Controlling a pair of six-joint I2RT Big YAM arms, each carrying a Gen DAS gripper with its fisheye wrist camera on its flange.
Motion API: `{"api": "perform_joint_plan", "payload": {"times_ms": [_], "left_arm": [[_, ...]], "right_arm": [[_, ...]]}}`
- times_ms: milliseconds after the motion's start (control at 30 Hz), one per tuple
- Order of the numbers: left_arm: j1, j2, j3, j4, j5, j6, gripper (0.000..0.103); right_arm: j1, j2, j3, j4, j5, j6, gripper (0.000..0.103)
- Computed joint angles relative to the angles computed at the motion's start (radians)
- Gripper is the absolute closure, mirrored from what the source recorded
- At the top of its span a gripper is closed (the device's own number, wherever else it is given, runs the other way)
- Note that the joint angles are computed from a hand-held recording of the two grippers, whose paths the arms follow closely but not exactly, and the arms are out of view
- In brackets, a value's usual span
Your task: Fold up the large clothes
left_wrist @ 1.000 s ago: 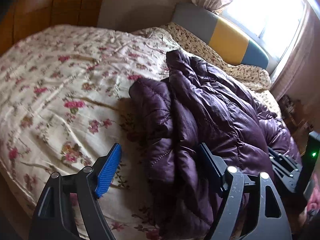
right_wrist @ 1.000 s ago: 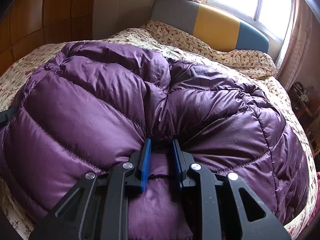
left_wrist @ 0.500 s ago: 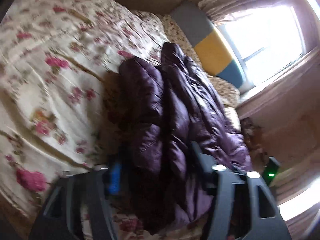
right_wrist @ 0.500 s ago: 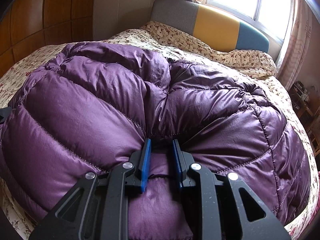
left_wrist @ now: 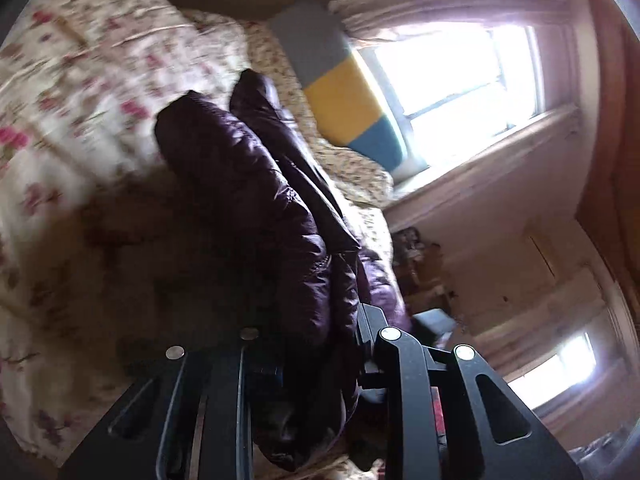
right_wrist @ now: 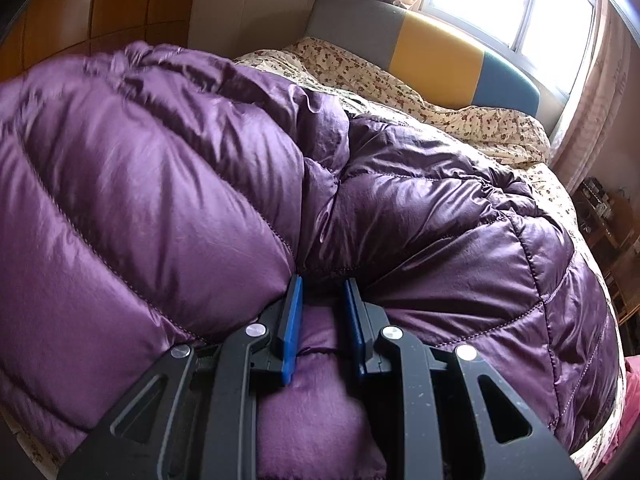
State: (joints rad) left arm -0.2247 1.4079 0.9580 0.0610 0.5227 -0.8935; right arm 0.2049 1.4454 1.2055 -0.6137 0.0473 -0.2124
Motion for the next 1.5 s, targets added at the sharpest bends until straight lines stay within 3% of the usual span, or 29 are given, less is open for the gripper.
{"api": "perform_joint_plan", "payload": {"times_ms": [133, 300, 467, 667, 867, 1100, 1233, 1500], "left_arm": [[-0.029, 0.03, 0.083, -0.019, 0.024, 0.036, 0.08], [-0.082, 0.075, 0.204, -0.082, 0.038, 0.099, 0.08], [-0.121, 0.129, 0.304, -0.127, 0.03, 0.133, 0.082], [-0.163, 0.194, 0.417, -0.211, 0.016, 0.169, 0.082], [-0.21, 0.275, 0.55, -0.336, -0.022, 0.215, 0.082], [-0.269, 0.425, 0.761, -0.509, -0.062, 0.277, 0.082], [-0.298, 0.53, 0.903, -0.62, -0.075, 0.307, 0.082], [-0.357, 0.724, 1.164, -0.821, -0.101, 0.375, 0.082]], "right_arm": [[-0.007, 0.003, 0.011, -0.011, -0.016, -0.005, 0.082], [-0.038, 0.011, 0.064, -0.094, -0.073, -0.035, 0.082], [-0.097, -0.001, 0.113, -0.169, -0.131, -0.061, 0.061], [-0.193, -0.045, 0.132, -0.208, -0.15, -0.069, 0.055], [-0.291, -0.036, 0.174, -0.252, -0.089, -0.078, 0.055], [-0.372, -0.013, 0.194, -0.282, -0.025, -0.157, 0.055], [-0.416, -0.006, 0.197, -0.281, -0.02, -0.192, 0.044], [-0.492, 0.044, 0.234, -0.305, -0.033, -0.177, 0.043]]}}
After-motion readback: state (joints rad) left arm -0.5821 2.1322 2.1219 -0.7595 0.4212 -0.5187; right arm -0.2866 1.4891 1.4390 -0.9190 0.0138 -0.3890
